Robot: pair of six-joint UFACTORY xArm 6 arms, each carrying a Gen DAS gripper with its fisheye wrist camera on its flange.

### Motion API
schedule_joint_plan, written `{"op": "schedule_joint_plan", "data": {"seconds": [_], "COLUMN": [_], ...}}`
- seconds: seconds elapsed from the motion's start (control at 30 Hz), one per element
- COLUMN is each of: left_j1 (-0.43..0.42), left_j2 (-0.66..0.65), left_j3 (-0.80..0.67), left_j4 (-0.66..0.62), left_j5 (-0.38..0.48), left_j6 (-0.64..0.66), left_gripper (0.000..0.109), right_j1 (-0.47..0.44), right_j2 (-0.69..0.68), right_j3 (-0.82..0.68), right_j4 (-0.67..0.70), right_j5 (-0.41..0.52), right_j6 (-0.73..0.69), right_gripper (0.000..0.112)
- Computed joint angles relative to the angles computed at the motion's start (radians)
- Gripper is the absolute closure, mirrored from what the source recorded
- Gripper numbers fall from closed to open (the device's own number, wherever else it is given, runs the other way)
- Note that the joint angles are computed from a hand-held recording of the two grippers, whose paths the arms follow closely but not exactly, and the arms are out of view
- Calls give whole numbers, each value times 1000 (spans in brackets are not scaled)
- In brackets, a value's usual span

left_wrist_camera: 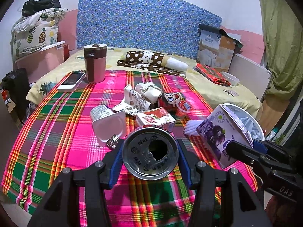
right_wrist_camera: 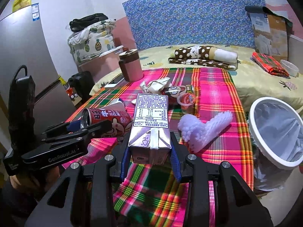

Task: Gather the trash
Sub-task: 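Carry the can and carton in both grippers over the white trash bin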

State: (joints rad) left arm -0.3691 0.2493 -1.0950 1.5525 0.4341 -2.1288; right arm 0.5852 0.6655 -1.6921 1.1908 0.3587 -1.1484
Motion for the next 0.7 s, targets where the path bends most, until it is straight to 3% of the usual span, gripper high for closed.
{"op": "schedule_joint_plan", "data": {"seconds": [0.4,0.7], "left_j1": [-23,-38], "left_j2": [87,244], "left_j3": [-150,-385], "left_j4": [-45,-184], "left_j5": [-45,-104], "left_j6": [115,343], "left_gripper": [54,54], "right_j1": [-48,-104], "right_j2": [-18,-4], "right_j3": [22,9], "right_j4": [50,58], "right_j5": [-63,-134], "right_j6": [4,46], "right_gripper": [73,73]}}
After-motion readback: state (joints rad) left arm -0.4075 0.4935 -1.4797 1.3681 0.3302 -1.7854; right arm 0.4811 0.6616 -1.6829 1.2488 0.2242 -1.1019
